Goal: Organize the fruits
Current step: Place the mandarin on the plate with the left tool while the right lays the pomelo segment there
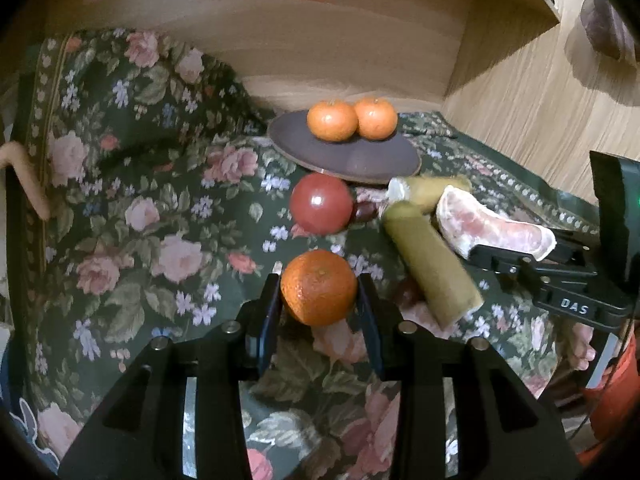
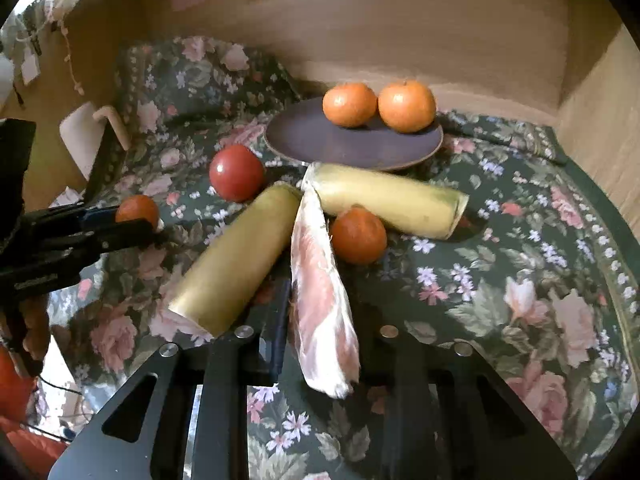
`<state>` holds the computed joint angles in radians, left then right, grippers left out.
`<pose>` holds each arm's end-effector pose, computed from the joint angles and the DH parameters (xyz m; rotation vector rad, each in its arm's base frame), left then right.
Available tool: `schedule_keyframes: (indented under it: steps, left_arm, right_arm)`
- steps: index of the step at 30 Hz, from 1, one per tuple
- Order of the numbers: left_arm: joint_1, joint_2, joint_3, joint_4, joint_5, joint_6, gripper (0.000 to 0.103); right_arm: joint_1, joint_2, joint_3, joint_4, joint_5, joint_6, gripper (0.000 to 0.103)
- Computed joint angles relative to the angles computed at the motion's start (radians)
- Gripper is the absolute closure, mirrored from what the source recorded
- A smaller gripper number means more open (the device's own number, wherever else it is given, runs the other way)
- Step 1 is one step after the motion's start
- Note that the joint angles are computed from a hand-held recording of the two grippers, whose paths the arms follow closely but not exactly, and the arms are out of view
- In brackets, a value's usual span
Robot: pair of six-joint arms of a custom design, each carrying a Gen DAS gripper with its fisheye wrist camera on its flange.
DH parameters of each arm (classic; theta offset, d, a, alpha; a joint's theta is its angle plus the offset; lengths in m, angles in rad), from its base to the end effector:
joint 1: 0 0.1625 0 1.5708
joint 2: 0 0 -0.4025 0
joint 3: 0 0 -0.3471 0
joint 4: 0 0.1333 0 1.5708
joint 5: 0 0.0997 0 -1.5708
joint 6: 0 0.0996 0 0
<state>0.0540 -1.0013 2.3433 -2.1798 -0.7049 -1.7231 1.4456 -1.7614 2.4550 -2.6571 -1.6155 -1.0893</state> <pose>-0.3149 -0.2265 0.0487 0.1649 2.2723 -1.0779 0.0878 -0.3344 0.2820 1.3101 -2.5312 0.4292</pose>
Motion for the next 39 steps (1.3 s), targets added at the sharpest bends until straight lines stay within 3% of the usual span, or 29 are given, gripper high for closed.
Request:
schedule_keyframes:
  steps: [8, 18, 29, 39]
  left_arm:
    - [0.025, -0.017, -0.045, 0.047, 0.080, 0.034, 0.066]
    - [0.081, -0.057, -0.104, 0.112, 0.179, 0.105, 0.066]
    - [0.208, -0.050, -0.135, -0.027, 0.229, 0.303, 0.066]
    - [0.345, -0.015, -0.162, -0.229, 0.199, 0.534, 0.066]
  right_arm:
    - [0.058, -0.006, -0.044, -0.028, 0.052, 0.031, 0.080]
    - [0.156, 0.109, -0.116, -0.132, 0.060, 0.080, 0.080]
    - [0.202, 0.261, -0.201, -0.172, 0.034, 0.089, 0.080]
    - [0.238, 0.447, -0.320, -0.196, -0.090, 0.127, 0.080]
